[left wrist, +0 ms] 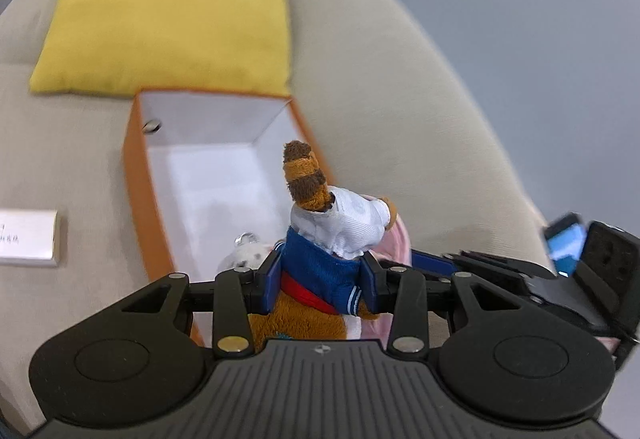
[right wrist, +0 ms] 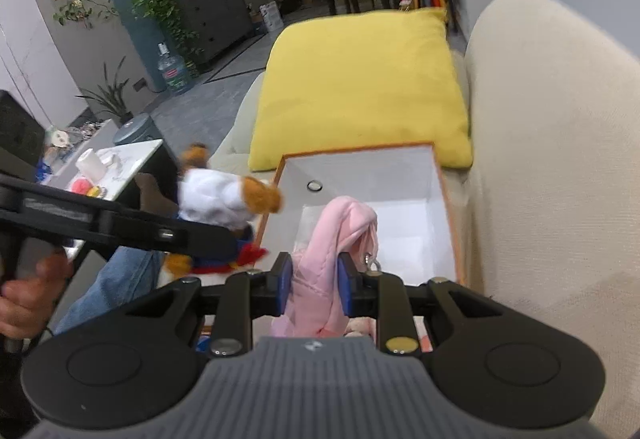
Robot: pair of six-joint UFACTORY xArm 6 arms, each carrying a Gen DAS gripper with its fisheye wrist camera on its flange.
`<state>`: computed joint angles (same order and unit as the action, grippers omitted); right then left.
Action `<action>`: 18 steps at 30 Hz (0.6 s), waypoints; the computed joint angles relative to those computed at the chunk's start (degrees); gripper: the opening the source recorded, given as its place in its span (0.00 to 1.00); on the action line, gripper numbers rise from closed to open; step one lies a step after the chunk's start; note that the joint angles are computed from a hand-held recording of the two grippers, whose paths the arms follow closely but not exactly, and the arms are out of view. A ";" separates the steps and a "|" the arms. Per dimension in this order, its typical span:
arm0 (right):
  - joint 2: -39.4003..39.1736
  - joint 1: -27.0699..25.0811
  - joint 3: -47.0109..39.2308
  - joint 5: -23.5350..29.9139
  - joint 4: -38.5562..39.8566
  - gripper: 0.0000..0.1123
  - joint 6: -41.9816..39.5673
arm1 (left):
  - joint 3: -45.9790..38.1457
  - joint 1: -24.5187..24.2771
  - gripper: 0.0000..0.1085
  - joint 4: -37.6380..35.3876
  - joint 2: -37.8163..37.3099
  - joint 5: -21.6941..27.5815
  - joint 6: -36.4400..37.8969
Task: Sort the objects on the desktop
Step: 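Carry both plushes over the box and release them inside with both grippers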
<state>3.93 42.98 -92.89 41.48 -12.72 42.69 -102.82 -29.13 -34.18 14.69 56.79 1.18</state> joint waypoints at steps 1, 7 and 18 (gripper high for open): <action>-0.13 -0.49 1.10 -1.41 2.69 0.23 -1.50 | 0.82 0.29 0.42 -0.41 0.01 0.11 -0.43; 4.03 -3.43 1.35 -4.58 22.76 0.23 -16.77 | -1.59 0.24 0.42 5.11 3.90 2.31 -6.49; 9.37 -5.87 -1.80 -1.23 36.02 0.22 -27.25 | -7.10 -0.48 0.43 11.80 9.23 6.69 -11.98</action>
